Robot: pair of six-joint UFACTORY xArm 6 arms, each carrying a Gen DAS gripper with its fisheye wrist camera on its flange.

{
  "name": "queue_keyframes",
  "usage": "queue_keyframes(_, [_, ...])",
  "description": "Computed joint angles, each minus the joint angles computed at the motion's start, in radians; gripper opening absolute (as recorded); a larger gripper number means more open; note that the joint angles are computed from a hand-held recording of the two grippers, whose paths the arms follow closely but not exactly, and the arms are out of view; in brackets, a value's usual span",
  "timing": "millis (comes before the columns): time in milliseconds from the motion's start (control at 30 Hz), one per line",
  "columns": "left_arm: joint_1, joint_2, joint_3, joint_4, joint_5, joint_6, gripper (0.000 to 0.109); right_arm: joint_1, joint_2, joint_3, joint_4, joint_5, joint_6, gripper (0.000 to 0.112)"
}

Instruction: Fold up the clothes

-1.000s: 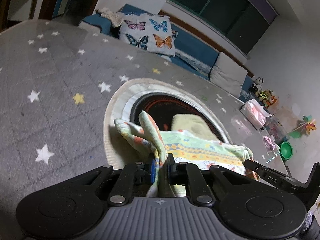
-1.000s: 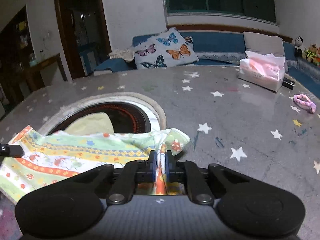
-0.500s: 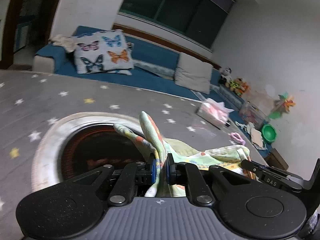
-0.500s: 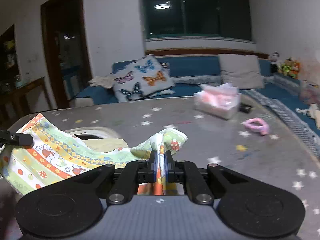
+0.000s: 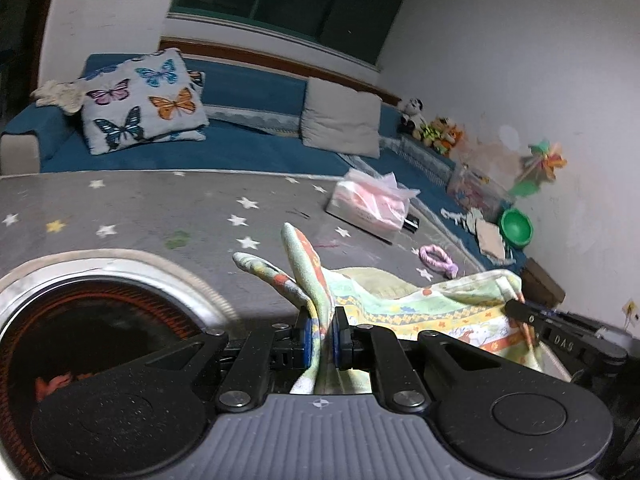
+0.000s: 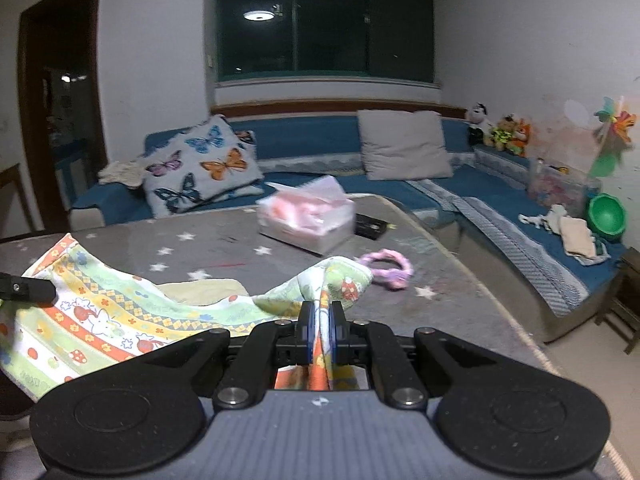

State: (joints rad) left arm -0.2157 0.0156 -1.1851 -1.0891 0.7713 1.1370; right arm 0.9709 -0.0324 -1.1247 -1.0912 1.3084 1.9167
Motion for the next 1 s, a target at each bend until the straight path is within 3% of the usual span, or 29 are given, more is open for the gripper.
queue_keyframes(133, [-0.041, 0.037, 0.009, 0.084, -0.073, -0.030, 0.015, -0.053, -0.016, 0.056, 0.062, -0.045, 0.014, 0.011])
queue_keyframes(267, [-0.053, 0.044, 0.038, 0.120, -0.169, -0.016, 0.043, -0.054, -0.025, 0.091, 0.088, -0.055, 0.036, 0.013])
queue_keyframes(433, [-0.054, 0.021, 0.073, 0.124, -0.197, 0.001, 0.055, -0.027, -0.036, 0.114, 0.083, -0.106, 0.056, 0.027])
queue_keyframes(633, [-0.079, -0.043, 0.159, 0.106, -0.217, 0.091, 0.060, 0.014, -0.003, 0.086, 0.068, -0.174, 0.050, 0.043])
queue_keyframes(1000, [-0.100, -0.040, 0.201, 0.122, -0.279, 0.128, 0.070, 0.008, 0.105, -0.002, 0.065, -0.246, 0.002, 0.050])
